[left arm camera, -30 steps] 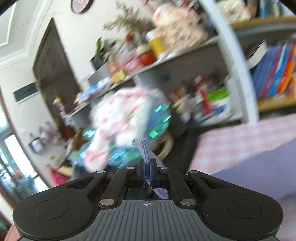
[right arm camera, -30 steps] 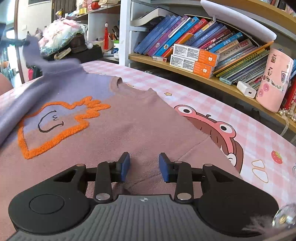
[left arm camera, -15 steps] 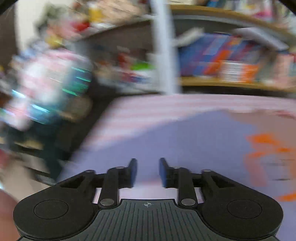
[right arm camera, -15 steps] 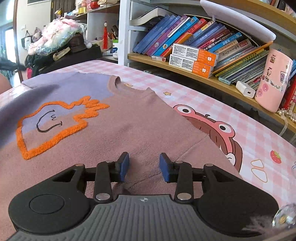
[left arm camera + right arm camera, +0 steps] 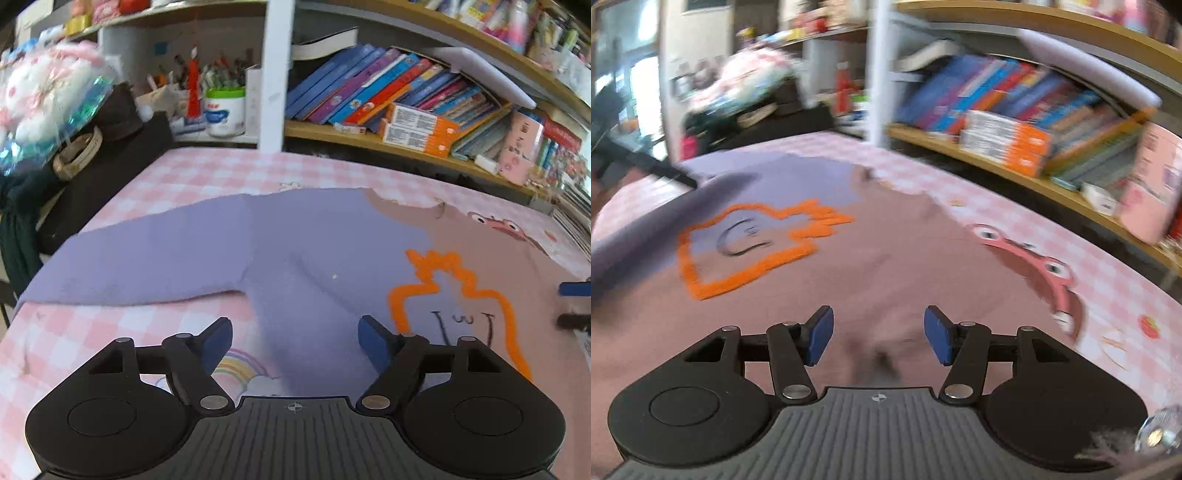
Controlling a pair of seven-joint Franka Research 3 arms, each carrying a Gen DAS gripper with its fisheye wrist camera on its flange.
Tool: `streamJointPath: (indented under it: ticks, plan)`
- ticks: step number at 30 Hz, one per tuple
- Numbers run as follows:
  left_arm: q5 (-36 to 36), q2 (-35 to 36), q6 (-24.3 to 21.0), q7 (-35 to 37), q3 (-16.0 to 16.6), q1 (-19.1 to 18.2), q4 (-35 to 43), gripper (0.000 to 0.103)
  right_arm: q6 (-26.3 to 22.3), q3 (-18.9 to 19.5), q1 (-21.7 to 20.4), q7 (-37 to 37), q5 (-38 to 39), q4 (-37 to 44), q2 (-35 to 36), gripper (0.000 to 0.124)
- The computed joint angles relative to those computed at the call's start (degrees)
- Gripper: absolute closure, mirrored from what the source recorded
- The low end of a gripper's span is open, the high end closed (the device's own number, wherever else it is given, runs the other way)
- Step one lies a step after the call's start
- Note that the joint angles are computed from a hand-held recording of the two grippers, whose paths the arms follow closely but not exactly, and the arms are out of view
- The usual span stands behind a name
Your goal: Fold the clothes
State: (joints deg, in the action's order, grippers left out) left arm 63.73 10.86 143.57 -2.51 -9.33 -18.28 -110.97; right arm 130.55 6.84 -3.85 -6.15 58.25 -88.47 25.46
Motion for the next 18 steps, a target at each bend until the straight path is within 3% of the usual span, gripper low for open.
streamJointPath:
  ticks: [3,7,12,15,18]
  plan:
    - [-0.5,1.9,-3.2,4.3,-0.5,-1.0,2.9,0.024,5.0,-0.2,2.0,-0.8,-1.8,-2.4,-1.1,0.065]
    - [-1.7,4.8,-8.5,10.9,-0.5,-3.0,7.0,0.024,9.9,-0.8,2.8,3.9,-2.9,-1.6,-0.1,0.052]
    - [-3.6,7.9,-9.3,14.8,0.6,-3.7,10.2,0.023,14.1,-0.7,2.7,11.6,-5.4,0.7,1.9,0.050]
    - [-3.0,10.1,-8.6,14.3,1.8,-4.2,12.3,0.024,20.1,-0.2,3.2,13.5,-6.4,0.4,2.4,0.050]
    - [-2.3,12.8,-5.1,14.6,2.9,-4.3,15.1,0.023,27.7,0.2,3.8,15.8,-7.5,0.1,3.4,0.050]
